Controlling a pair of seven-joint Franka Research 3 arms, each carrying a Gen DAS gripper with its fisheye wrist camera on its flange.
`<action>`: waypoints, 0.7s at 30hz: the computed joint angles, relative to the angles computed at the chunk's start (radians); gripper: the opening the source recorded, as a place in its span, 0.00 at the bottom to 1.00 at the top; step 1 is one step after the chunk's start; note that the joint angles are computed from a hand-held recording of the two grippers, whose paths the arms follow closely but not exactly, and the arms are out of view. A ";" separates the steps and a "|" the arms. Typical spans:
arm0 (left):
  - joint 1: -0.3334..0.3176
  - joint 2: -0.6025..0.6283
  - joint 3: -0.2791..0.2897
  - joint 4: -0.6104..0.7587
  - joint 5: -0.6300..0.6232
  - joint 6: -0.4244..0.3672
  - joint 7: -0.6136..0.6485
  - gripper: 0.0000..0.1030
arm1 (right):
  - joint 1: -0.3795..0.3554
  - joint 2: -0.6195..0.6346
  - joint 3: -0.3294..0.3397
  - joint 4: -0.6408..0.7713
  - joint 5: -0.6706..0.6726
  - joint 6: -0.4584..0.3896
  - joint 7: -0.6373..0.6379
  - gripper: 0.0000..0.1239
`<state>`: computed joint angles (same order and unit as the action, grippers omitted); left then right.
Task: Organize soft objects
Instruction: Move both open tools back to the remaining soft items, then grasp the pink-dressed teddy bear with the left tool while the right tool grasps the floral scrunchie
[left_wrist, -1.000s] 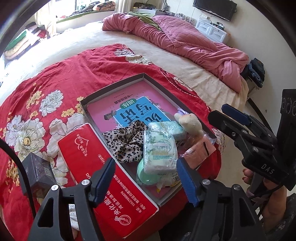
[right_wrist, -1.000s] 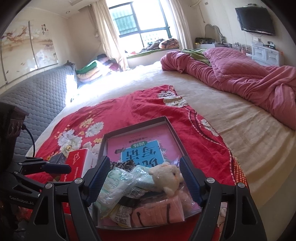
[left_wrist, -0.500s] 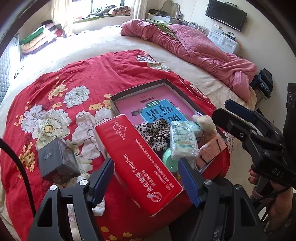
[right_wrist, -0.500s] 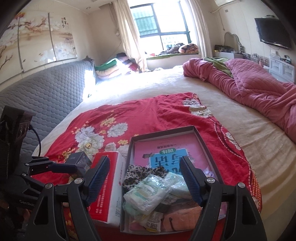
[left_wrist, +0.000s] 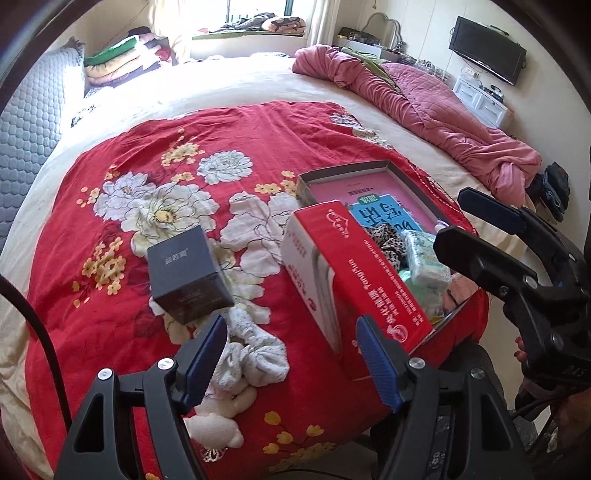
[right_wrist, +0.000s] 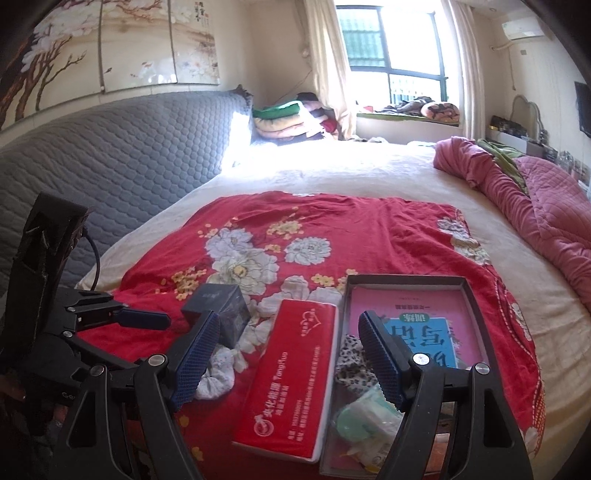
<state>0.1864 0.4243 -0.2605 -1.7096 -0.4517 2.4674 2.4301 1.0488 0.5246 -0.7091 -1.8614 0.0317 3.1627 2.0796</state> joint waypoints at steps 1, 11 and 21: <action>0.006 0.000 0.003 -0.003 -0.002 0.000 0.000 0.70 | -0.021 0.005 0.027 0.019 -0.002 -0.009 -0.012 0.64; 0.064 0.032 0.042 0.010 0.014 -0.008 -0.048 0.70 | -0.192 0.044 0.255 0.157 -0.096 -0.085 -0.059 0.64; 0.106 0.069 0.056 0.019 0.046 -0.042 -0.096 0.73 | -0.286 0.075 0.390 0.233 -0.191 -0.164 -0.074 0.64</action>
<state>0.2928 0.4931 -0.2047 -1.6909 -0.4053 2.4252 2.3337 0.7626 0.5999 -0.3194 -1.6287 -0.1590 2.9985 2.0058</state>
